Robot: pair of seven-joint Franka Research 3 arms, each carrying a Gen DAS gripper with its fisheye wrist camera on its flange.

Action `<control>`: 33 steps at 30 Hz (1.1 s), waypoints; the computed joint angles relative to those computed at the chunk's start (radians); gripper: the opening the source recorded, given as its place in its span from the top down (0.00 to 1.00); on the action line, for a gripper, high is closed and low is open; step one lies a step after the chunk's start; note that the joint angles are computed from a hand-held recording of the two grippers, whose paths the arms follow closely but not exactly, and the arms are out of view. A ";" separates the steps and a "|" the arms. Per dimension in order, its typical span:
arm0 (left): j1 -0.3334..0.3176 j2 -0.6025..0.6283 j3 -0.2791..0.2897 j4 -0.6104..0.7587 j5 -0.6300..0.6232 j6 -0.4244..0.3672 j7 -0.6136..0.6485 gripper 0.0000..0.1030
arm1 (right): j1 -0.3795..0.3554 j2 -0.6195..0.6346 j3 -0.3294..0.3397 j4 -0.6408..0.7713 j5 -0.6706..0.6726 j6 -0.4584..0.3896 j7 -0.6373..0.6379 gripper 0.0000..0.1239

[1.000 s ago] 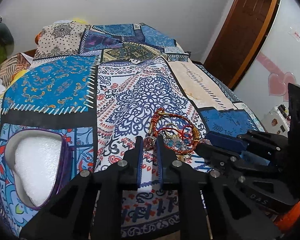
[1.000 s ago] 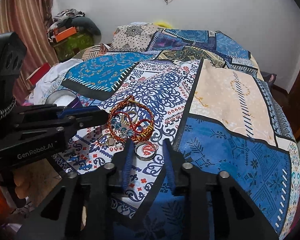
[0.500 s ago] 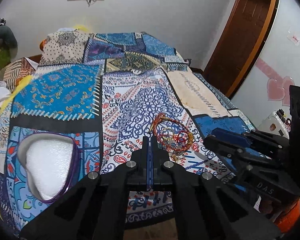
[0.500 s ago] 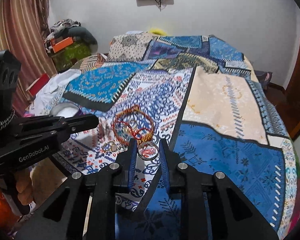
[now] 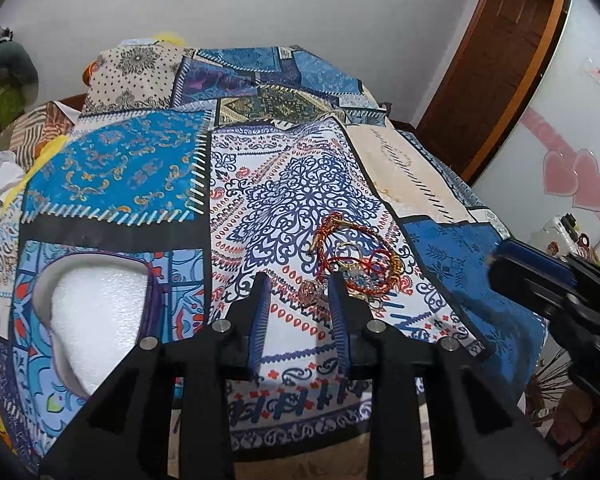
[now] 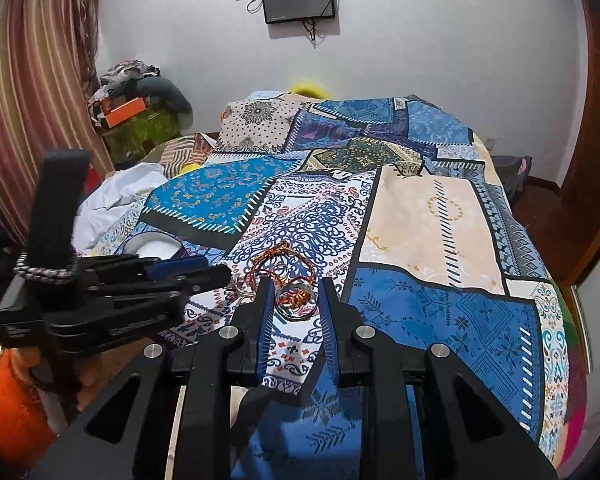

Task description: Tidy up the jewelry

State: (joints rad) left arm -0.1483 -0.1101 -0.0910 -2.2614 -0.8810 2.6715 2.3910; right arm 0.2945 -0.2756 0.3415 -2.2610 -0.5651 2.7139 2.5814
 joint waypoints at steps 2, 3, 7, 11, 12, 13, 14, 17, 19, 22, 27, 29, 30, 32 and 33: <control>0.004 0.020 -0.003 0.011 0.014 -0.003 -0.026 0.73 | 0.000 -0.005 0.003 -0.003 -0.004 -0.004 0.004 0.84; 0.005 0.027 -0.002 0.018 -0.002 -0.012 -0.021 0.73 | -0.001 -0.005 0.004 -0.001 -0.007 -0.005 0.004 0.84; 0.017 0.040 -0.010 0.030 -0.026 -0.021 -0.021 0.73 | -0.005 -0.009 0.007 -0.005 -0.020 -0.007 0.013 0.84; 0.020 0.042 -0.021 0.027 -0.035 -0.012 -0.014 0.83 | -0.005 -0.014 0.008 -0.015 -0.016 -0.006 0.020 0.84; 0.021 0.043 -0.021 0.029 -0.034 -0.017 -0.011 0.87 | -0.006 -0.013 0.007 -0.016 -0.015 -0.003 0.023 0.84; 0.022 0.043 -0.022 0.029 -0.035 -0.018 -0.012 0.87 | -0.006 -0.016 0.009 -0.020 -0.015 -0.003 0.026 0.84; 0.023 0.040 -0.022 0.028 -0.045 -0.017 -0.009 0.87 | -0.006 -0.016 0.010 -0.021 -0.015 -0.003 0.027 0.84; 0.022 0.021 -0.021 0.012 -0.051 0.000 -0.010 0.88 | -0.006 -0.022 0.014 -0.026 -0.016 -0.004 0.031 0.84; 0.019 0.003 -0.014 0.000 -0.062 -0.001 -0.002 0.88 | -0.007 -0.025 0.016 -0.026 -0.017 -0.004 0.034 0.84; 0.011 -0.034 0.000 -0.023 -0.065 0.007 0.006 0.88 | -0.013 -0.026 0.024 -0.019 -0.027 -0.005 0.043 0.84; -0.011 -0.097 0.034 -0.057 -0.074 0.017 0.031 0.88 | -0.015 -0.019 0.038 0.001 -0.056 -0.003 0.062 0.84; -0.021 -0.125 0.051 -0.070 -0.081 0.013 0.049 0.88 | -0.013 -0.012 0.042 0.012 -0.069 -0.004 0.069 0.84; -0.026 -0.139 0.058 -0.078 -0.082 0.013 0.055 0.88 | -0.011 -0.007 0.044 0.020 -0.076 -0.006 0.073 0.84; -0.034 -0.160 0.072 -0.092 -0.073 0.011 0.060 0.88 | -0.004 0.003 0.045 0.032 -0.088 -0.011 0.079 0.84; -0.036 -0.167 0.077 -0.098 -0.064 0.007 0.057 0.88 | 0.001 0.006 0.041 0.036 -0.090 -0.010 0.079 0.84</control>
State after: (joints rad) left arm -0.1847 -0.2775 -0.0138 -2.3598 -0.9446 2.6784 2.4483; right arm 0.2955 -0.2693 0.3821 -2.2249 -0.6552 2.7035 2.6601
